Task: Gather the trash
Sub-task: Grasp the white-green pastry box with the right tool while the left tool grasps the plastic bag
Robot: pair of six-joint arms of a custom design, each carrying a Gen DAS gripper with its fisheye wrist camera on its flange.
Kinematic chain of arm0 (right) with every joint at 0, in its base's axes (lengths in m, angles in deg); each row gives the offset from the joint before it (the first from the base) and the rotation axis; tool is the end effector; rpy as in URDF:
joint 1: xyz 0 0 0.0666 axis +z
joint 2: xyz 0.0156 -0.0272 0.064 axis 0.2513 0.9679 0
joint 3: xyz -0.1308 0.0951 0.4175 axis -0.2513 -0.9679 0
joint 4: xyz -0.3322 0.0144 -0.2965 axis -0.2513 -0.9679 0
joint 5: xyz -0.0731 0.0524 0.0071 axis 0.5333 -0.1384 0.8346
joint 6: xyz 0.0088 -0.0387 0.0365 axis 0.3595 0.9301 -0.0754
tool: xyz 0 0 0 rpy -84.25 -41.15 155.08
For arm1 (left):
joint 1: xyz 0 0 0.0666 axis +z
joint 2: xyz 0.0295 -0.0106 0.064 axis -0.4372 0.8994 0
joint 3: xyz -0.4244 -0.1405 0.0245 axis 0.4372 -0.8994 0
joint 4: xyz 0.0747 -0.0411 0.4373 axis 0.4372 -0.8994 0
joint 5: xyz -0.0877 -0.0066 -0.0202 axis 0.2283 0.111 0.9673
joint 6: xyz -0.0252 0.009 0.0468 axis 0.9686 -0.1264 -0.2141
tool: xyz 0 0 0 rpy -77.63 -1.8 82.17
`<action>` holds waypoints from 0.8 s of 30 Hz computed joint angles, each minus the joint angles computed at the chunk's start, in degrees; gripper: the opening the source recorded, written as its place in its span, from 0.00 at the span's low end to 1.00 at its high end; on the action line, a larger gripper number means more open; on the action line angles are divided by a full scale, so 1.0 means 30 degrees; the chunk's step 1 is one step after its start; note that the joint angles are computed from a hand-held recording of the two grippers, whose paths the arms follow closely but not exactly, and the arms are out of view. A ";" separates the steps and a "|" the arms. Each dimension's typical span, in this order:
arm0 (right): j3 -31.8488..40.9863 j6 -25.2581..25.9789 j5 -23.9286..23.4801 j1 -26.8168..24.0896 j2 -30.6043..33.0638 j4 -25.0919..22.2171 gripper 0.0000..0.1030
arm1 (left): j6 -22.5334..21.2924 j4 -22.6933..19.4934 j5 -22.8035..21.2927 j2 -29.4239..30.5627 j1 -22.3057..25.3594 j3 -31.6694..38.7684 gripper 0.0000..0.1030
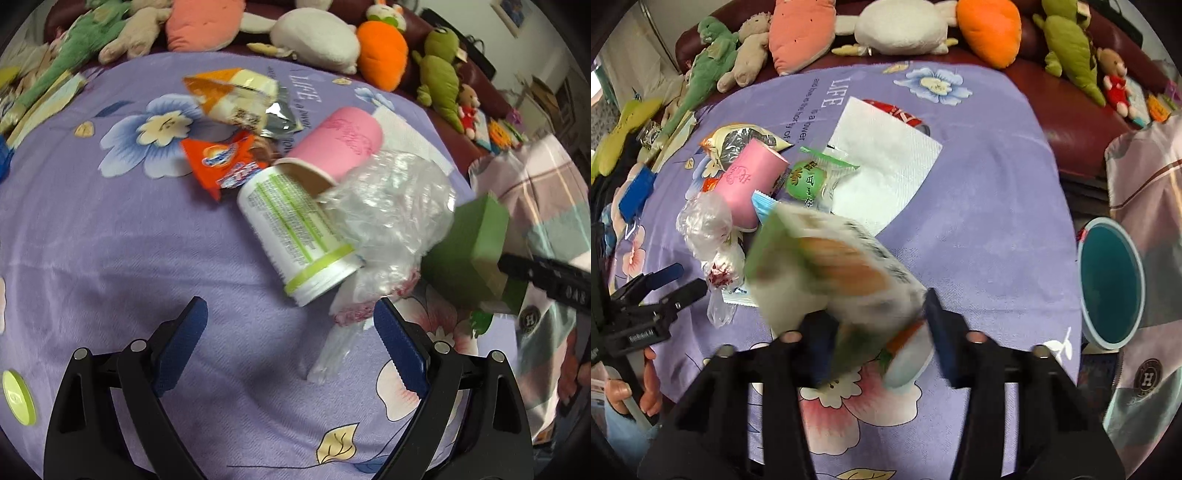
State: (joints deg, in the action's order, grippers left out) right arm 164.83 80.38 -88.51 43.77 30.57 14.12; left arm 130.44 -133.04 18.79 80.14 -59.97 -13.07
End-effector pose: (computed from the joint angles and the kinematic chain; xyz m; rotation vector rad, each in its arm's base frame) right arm 0.5131 0.2910 0.4415 -0.6873 2.6469 0.3071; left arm 0.3827 -0.2490 0.4028 -0.4479 2.5632 -0.2208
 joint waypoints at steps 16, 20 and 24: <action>0.0505 0.2793 -0.1274 -0.0240 0.0208 -0.0782 0.78 | -0.1598 0.1535 -0.0790 0.0829 -0.1391 0.0802 0.58; 0.0505 0.3869 -0.0609 0.0049 0.0422 -0.1089 0.78 | -0.1136 0.1476 -0.0427 0.0503 -0.1178 0.0460 0.58; 0.0220 0.4491 -0.0133 0.0254 0.0407 -0.0494 0.83 | -0.0839 0.1658 0.0105 0.0340 -0.0946 0.0158 0.58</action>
